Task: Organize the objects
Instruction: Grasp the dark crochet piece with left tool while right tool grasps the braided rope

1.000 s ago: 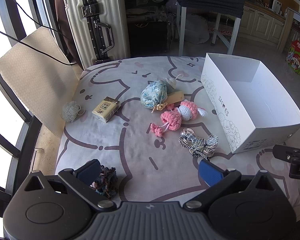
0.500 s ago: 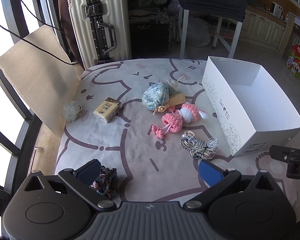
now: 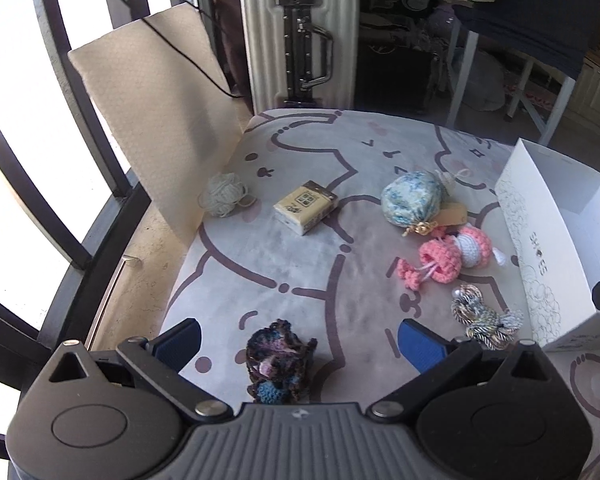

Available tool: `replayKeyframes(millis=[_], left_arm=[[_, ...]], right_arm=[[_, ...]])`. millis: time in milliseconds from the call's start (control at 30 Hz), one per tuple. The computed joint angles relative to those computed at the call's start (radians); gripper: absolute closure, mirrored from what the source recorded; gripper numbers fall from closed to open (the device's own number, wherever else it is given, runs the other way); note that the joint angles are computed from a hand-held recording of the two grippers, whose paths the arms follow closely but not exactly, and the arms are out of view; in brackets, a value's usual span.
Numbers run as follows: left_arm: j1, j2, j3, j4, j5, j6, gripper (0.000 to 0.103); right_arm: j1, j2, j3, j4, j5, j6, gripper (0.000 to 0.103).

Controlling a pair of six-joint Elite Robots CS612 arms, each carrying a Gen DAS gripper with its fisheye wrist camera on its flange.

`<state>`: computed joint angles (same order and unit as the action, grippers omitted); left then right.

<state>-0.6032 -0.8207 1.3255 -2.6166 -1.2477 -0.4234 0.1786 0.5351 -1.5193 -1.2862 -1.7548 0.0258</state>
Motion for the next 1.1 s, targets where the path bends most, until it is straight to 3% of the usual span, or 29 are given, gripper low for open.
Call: replayKeyframes(millis=[100,300,467,667,867,1100], left_arm=[[0.011,0.006,0.003,-0.04,0.002,-0.057,0.0],[0.024,0.033,-0.021,-0.017,0.006,-0.108,0.003],[0.033,0.05,-0.027,-0.017,-0.025,-0.071,0.009],[0.042,0.068,-0.043,0.023,-0.096,-0.039,0.018],[0.05,0.094,-0.077,0.09,-0.145,-0.063,0.022],[0.062,0.123,-0.113,0.164,-0.184,-0.108,0.022]], right_arm=[[-0.011,-0.001,0.038,-0.054,0.035,-0.065,0.004],[-0.041,-0.005,0.102,-0.093,0.154,-0.159,0.004],[-0.058,-0.004,0.142,-0.077,0.245,-0.283,0.007],[-0.066,0.001,0.176,0.003,0.3,-0.422,0.011],[-0.065,0.003,0.205,0.075,0.331,-0.502,0.024],[-0.068,-0.001,0.24,0.116,0.324,-0.507,0.045]])
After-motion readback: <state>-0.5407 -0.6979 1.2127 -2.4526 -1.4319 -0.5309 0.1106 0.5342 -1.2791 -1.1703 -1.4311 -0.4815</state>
